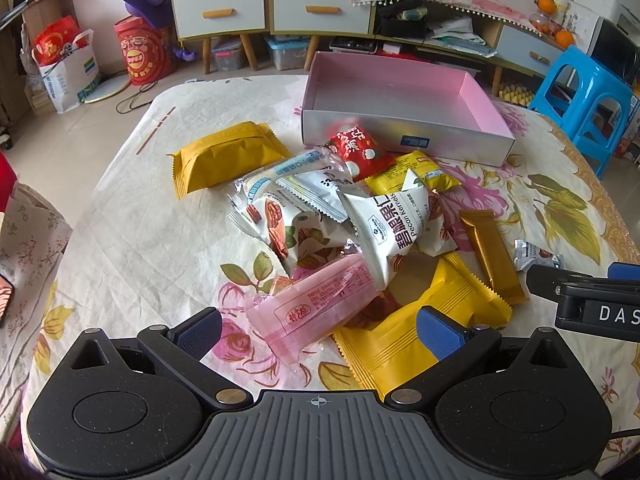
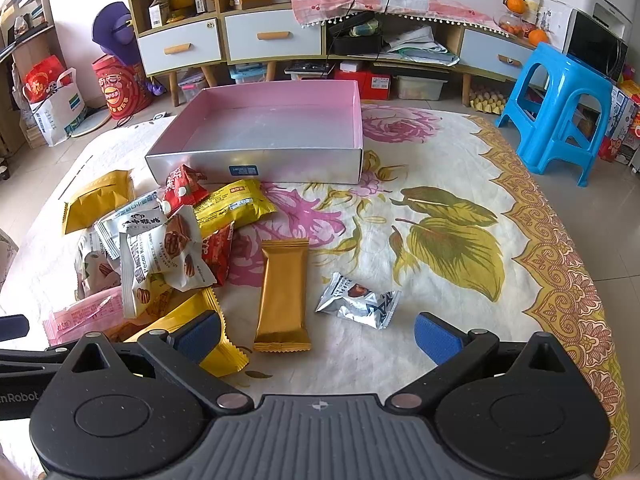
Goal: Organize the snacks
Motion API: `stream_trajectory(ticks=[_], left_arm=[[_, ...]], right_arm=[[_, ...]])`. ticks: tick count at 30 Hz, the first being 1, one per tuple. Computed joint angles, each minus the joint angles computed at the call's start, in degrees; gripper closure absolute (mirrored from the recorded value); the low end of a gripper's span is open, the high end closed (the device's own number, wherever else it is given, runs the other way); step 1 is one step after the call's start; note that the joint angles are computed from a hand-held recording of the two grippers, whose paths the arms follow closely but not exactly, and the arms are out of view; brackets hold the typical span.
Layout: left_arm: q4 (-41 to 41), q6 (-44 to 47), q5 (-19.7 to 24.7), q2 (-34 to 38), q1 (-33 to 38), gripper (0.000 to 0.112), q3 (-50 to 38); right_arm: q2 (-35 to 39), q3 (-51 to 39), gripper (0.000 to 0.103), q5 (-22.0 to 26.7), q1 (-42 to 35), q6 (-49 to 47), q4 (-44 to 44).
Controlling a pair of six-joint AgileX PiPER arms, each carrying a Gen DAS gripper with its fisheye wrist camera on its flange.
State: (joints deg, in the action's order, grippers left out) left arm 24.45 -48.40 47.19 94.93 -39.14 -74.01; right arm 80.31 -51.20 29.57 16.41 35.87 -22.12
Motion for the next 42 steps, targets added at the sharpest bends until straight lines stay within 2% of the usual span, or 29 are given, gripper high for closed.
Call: stream_trajectory(ticks=[27,36,42], left_arm=[[0.68,-0.52,0.26,-1.11,0.34,0.009,0.22],[4.07,-3.28,0.96,-3.04,-1.08,0.009,1.37],[9.39,-8.24,1.33,-4.88,-2.69,0.009,2.96]], right_arm=[[-0.28,-0.10,0.008,0.55,0.03,-0.07,0.25],[-2.56,-0.35,0.008,2.80,1.99,3.00,-2.29],[-4.18,-0.54,0.008,3.73,2.31,5.04,-3.30]])
